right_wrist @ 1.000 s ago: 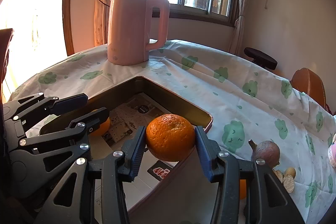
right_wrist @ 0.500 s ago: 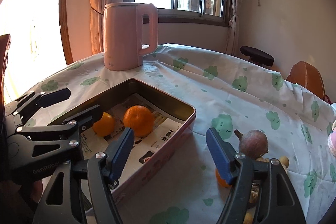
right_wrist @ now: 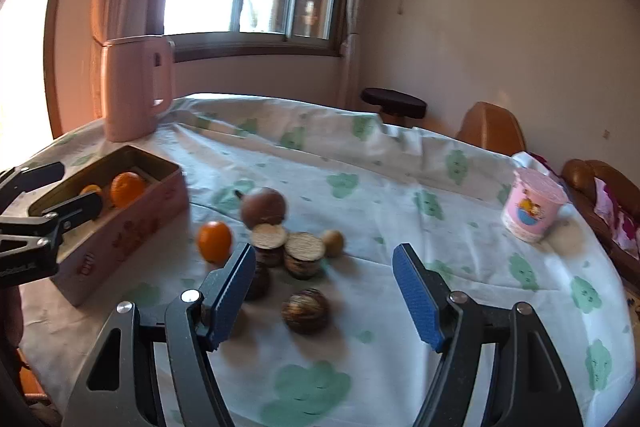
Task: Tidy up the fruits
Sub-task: 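Grasp a dark brown mangosteen with the right tool while the left grasps a tan fruit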
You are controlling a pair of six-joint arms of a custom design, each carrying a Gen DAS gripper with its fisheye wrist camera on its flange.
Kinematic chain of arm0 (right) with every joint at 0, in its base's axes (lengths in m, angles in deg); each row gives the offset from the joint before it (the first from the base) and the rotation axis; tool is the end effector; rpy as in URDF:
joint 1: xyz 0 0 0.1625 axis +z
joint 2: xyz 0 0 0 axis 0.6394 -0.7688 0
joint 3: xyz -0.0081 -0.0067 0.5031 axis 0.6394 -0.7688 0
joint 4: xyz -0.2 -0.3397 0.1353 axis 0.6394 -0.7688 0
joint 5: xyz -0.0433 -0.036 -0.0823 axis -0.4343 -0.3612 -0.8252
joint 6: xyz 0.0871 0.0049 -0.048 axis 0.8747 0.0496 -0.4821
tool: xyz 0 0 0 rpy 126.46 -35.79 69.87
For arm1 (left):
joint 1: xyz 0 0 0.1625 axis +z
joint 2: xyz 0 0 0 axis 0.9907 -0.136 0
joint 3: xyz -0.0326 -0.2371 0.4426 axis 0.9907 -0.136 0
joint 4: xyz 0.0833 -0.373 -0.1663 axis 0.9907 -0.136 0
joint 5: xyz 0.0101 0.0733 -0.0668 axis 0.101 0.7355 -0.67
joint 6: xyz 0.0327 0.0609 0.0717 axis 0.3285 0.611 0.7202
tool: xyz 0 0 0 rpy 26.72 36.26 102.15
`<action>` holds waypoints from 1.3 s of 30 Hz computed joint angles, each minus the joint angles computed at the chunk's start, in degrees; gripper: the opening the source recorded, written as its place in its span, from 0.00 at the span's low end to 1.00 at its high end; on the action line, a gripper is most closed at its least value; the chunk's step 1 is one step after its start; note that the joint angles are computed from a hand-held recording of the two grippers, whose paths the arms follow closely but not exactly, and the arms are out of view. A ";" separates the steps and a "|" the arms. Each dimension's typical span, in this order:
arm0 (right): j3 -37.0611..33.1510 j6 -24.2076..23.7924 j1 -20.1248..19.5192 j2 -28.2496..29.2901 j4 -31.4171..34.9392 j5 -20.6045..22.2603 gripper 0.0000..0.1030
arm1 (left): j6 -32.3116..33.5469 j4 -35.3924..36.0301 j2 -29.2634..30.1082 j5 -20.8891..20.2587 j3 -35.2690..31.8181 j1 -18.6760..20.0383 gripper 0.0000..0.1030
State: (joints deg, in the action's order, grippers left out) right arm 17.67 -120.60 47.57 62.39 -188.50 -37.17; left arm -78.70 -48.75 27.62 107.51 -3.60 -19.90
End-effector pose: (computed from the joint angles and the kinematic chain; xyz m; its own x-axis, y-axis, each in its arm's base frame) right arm 0.0864 -0.7921 0.0639 -0.5329 -0.4528 0.7148 -0.8350 0.4185 -0.3573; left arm -0.1256 -0.7081 0.0338 -0.6465 -0.2356 -0.7256 0.5478 0.5186 -0.6565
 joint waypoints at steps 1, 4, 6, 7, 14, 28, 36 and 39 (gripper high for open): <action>-0.64 0.58 -0.28 0.12 -0.81 -1.07 0.70 | -0.32 1.68 0.99 0.19 -1.30 -0.15 0.86; -1.95 3.97 -1.06 -0.39 1.83 -1.98 0.70 | -1.51 7.44 4.16 0.93 -5.94 -0.42 0.86; -2.59 4.48 -1.22 -0.41 4.71 -2.01 0.70 | -1.06 9.83 6.09 0.32 -8.72 -0.56 0.86; -2.80 4.01 -1.16 -0.23 5.77 -2.40 0.70 | -1.00 10.75 6.80 0.23 -9.70 -0.66 0.86; -6.44 4.75 -0.65 1.23 17.36 -6.06 0.63 | -4.15 16.54 8.86 0.12 -13.76 -0.30 0.86; -7.69 4.09 -0.28 1.41 24.52 -6.98 0.38 | -8.29 22.19 9.81 2.75 -16.25 0.23 0.85; -5.95 5.76 -0.71 0.97 16.85 -6.78 0.37 | -11.70 28.27 11.65 4.96 -19.46 0.17 0.75; -6.59 7.90 -1.04 0.80 17.06 -6.73 0.37 | -14.53 33.31 13.32 6.61 -22.49 0.35 0.63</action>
State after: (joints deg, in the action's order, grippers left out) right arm 11.08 -112.70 46.53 63.19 -171.44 -43.90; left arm -93.24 -15.44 40.94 114.12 -26.08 -19.55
